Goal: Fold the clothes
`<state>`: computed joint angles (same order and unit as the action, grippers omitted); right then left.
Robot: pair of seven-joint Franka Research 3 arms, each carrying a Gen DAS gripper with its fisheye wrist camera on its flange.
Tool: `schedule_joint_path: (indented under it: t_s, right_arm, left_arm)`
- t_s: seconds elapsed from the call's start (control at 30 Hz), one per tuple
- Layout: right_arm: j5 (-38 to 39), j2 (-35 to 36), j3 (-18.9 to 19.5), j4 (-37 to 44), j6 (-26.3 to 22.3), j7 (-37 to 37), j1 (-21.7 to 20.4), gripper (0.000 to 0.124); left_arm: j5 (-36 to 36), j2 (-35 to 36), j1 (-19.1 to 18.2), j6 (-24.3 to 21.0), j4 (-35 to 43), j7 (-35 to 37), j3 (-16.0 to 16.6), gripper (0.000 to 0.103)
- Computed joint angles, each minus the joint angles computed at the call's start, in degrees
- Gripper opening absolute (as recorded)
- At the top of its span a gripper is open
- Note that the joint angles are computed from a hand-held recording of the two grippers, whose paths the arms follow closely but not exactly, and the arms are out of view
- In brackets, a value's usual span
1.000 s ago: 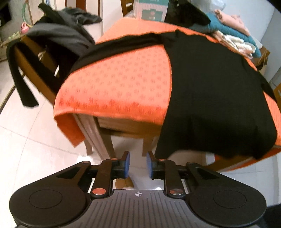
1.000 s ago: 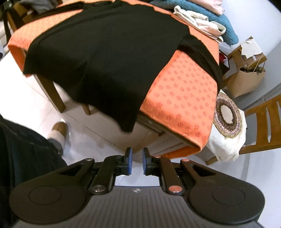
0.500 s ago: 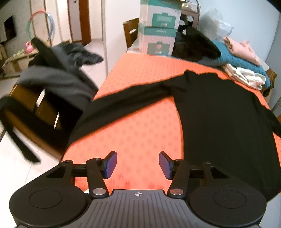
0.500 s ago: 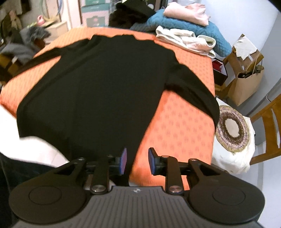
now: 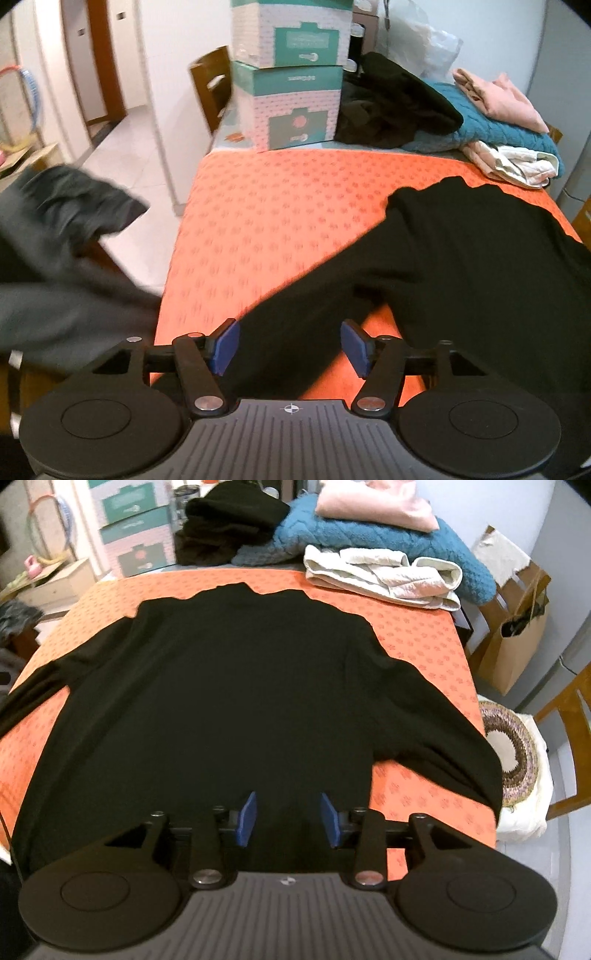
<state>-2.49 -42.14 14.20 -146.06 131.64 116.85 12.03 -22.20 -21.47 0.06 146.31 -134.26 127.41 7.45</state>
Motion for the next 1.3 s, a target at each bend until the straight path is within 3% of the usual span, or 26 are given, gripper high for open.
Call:
schedule_joint_path:
  t_s: [0.17, 0.5, 0.77, 0.93, 1.07, 1.17, 1.3]
  right_arm:
    - [-1.6, 5.6, 1.9, 3.3, 0.3, 4.6, -1.6, 0.044]
    - [-7.4, 10.9, 0.1, 8.1, -3.0, 7.7, -2.5, 0.044]
    - [-11.6, 18.3, -4.6, 12.9, 2.7, 3.3, -5.6, 0.044]
    - [-12.1, 26.6, -8.7, 17.9, 8.5, -4.3, -7.1, 0.044]
    - [-6.6, 34.9, -12.2, 23.8, 13.3, -11.9, -6.8, 0.044]
    - [-0.6, 40.6, -13.8, 28.3, 14.3, -17.5, -6.3, 0.044]
    - [6.9, 44.5, -15.0, 31.3, 13.8, -24.7, -6.4, 0.043]
  left_arm:
    - [-5.3, 11.2, -1.4, -1.3, 9.8, 6.6, -0.5, 0.065]
    - [-12.3, 25.9, 2.3, -8.6, 25.4, 12.2, -8.5, 0.065]
    - [-12.5, 32.7, 5.0, -11.4, 32.3, 11.7, -15.6, 0.065]
    - [-9.4, 33.5, 4.8, -11.1, 32.4, 10.2, -17.4, 0.053]
    - [-7.6, 32.5, 4.5, -10.3, 30.6, 8.9, -17.7, 0.046]
    - [-6.9, 30.9, 4.2, -8.7, 28.3, 8.9, -17.6, 0.011]
    - [-6.2, 28.0, 3.6, -6.3, 25.4, 8.6, -17.0, 0.008]
